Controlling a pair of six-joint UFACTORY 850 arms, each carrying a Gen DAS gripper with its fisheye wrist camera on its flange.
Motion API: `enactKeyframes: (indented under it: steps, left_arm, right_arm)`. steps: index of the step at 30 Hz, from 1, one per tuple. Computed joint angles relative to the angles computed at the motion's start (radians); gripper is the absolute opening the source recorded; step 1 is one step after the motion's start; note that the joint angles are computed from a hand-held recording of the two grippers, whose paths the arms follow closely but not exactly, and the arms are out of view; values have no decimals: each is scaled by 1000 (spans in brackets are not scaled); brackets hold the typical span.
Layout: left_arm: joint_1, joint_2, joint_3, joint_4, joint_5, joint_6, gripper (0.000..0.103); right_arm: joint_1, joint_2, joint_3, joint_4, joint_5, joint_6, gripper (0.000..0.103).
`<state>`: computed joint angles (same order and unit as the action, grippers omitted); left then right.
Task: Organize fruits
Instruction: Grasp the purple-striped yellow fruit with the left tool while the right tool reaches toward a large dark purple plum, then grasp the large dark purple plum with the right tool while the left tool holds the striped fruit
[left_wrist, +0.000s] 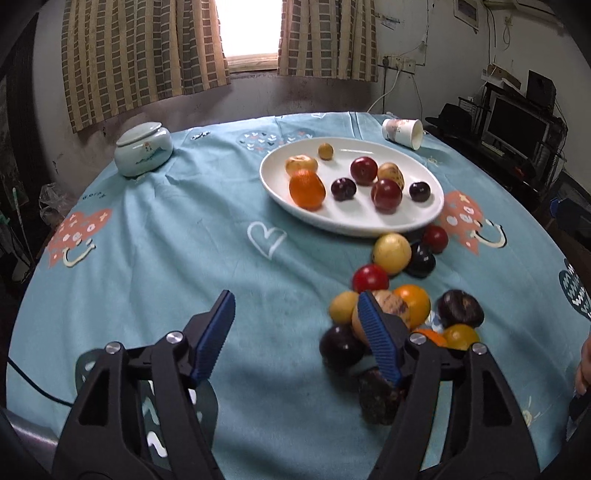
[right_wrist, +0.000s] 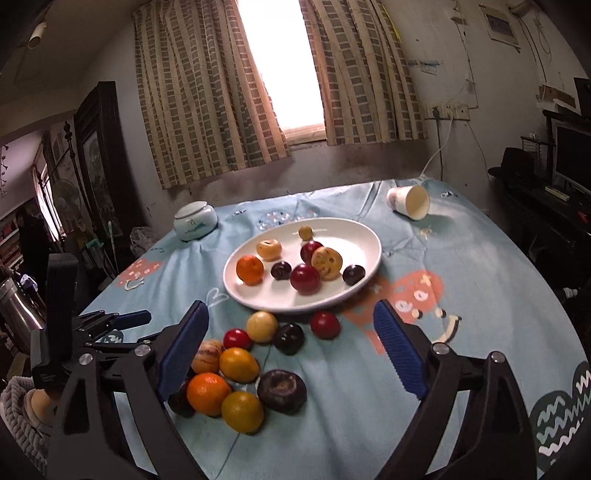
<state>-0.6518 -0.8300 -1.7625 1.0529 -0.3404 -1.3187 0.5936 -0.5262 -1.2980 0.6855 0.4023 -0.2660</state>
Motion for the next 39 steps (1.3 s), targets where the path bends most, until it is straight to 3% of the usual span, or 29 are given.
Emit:
enactKeyframes:
  steps: [6, 18, 23, 27, 33, 35, 39]
  left_arm:
    - [-9, 13, 27, 53, 43, -49, 73]
    - [-14, -76, -104, -231, 52, 282, 73]
    - [-9, -95, -131, -369, 77, 431, 61]
    - [5, -96, -132, -576, 127, 627, 41]
    - [10, -91, -119, -730, 146, 767, 41]
    - [8, -85, -108, -714, 152, 756, 40]
    - [1, -58, -63, -544, 170, 594, 38]
  right_arm:
    - [-12, -5, 13, -23, -7, 67, 91]
    - [-8, -7, 8, 24, -15, 12, 91]
    - [-8, -10, 4, 33, -17, 2, 91]
    - [-8, -12, 3, 40, -15, -8, 91]
    - [-7, -15, 0, 49, -21, -17, 91]
    - [-7, -17, -2, 53, -25, -24, 91]
    - [-8, -29, -17, 90, -48, -69, 91]
